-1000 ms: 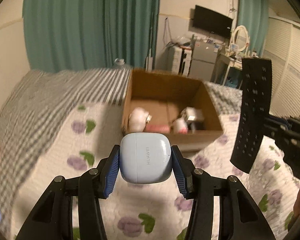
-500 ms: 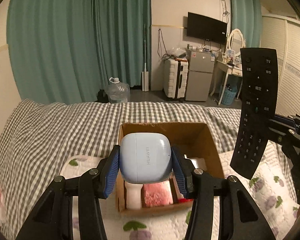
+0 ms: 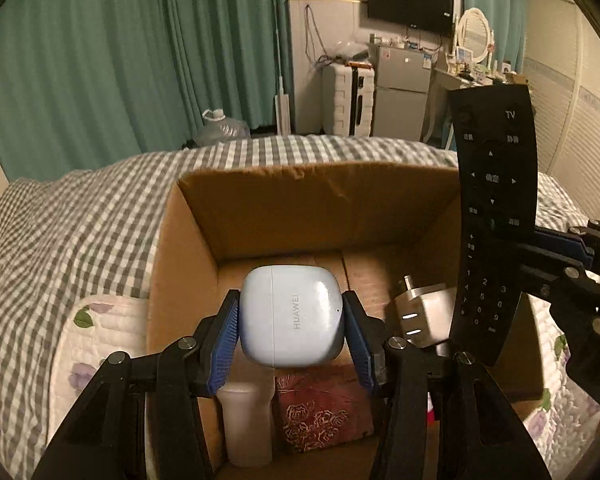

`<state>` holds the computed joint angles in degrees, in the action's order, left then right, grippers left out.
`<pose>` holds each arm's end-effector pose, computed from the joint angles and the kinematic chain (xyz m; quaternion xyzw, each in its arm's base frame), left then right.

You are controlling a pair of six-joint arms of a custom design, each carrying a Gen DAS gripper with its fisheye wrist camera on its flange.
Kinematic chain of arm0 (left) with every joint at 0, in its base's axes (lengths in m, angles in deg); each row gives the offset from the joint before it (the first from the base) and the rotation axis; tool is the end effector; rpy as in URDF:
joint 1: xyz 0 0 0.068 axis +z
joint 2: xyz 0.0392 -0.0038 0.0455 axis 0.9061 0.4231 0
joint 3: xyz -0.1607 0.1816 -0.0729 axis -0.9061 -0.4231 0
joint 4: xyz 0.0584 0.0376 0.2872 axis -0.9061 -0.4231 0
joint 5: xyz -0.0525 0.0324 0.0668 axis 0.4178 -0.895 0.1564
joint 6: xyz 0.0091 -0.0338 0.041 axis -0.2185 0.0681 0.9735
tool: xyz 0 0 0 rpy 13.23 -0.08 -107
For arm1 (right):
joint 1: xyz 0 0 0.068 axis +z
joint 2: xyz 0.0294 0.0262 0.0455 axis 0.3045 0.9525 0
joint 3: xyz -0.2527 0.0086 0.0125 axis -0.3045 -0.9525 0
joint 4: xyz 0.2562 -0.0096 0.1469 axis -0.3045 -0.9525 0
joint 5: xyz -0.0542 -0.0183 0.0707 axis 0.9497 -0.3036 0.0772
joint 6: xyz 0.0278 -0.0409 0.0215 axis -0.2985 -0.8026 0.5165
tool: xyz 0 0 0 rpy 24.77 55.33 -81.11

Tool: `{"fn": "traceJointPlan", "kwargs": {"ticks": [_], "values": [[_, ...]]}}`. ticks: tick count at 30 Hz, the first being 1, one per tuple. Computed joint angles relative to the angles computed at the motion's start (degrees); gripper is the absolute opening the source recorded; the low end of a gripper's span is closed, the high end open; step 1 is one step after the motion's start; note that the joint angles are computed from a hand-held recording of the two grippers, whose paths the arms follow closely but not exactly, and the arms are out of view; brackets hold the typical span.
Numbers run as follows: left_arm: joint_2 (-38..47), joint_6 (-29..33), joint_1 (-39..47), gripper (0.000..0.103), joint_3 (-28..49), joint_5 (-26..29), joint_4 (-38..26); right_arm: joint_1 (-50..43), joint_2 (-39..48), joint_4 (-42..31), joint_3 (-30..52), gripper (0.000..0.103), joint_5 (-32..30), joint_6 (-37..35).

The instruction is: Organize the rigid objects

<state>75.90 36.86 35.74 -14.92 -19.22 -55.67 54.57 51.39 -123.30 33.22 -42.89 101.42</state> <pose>0.2244 -0.1187 0.2460 0.1582 0.9157 -0.0357 0.3677 0.1916 0.1315 0.2947 -0.0655 0.9207 0.0673 0.3789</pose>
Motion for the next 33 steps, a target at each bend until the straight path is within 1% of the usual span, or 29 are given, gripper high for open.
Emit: {"fn": "traceJointPlan", "kwargs": {"ticks": [2,4,7,12,15,18,20,21,22,23,24,25,29,31,33], "values": [[0.5,0.6,-0.3,0.053,0.1,-1.2,-0.1,-1.3,0.1,1.1,-1.2,0.018,-1.2,-0.5],[1.2,0.3,-0.3,0.053,0.7,-1.2,-0.8,-1.9,0.1,1.5,-1.8,0.018,-1.6,-0.6],[-1.1,-0.2,0.0,0.056,0.1,-0.6,-1.0,-2.0,-0.3,0.7,-1.5,0.018,-1.4,-0.3],[-5.0,-0.8,-0.3,0.058,0.8,-1.3,-2.9,-1.8,-0.4,-0.8,-0.1,0.019,-1.2,0.1],[-6.1,-0.5,0.3,0.059,1.0,-1.0,-3.3,-2.5,2.3,-1.1,1.3,0.019,-3.1,0.5],[-6.4,-0.1,1.3,0.059,0.7,-0.7,-2.9,-3.9,6.3,0.1,2.1,0.019,-6.0,1.5],[-6.7,0.4,2.6,0.059,0.3,0.7,-2.7,-5.0,8.7,1.1,2.5,0.020,-7.2,2.8],[-6.9,0.6,3.1,0.059,0.2,1.4,-2.7,-4.9,9.4,1.7,2.4,0.020,-6.3,3.4],[-6.9,0.9,3.7,0.059,0.1,2.0,-2.5,-4.6,9.1,2.8,1.9,0.024,-4.8,4.0],[-7.1,1.0,4.1,0.059,-0.1,2.3,-2.4,-4.6,8.5,3.6,1.4,0.036,-4.0,4.6],[-7.4,1.2,4.3,0.059,-0.2,2.5,-2.4,-4.8,7.7,4.1,1.0,0.042,-4.1,5.0],[-7.7,1.4,4.5,0.059,-0.2,2.8,-2.6,-4.7,7.0,4.3,0.9,0.045,-3.9,5.1],[-9.3,0.3,4.2,0.059,0.6,1.9,-5.0,-2.3,4.2,1.7,1.3,0.045,1.2,5.6],[-10.9,-0.3,3.4,0.059,1.2,1.6,-6.7,-0.4,1.5,-1.1,1.7,0.045,3.4,6.9],[-13.6,-1.1,2.3,0.059,2.2,0.7,-9.3,2.4,-0.9,-4.6,2.9,0.045,7.1,8.3]]}}
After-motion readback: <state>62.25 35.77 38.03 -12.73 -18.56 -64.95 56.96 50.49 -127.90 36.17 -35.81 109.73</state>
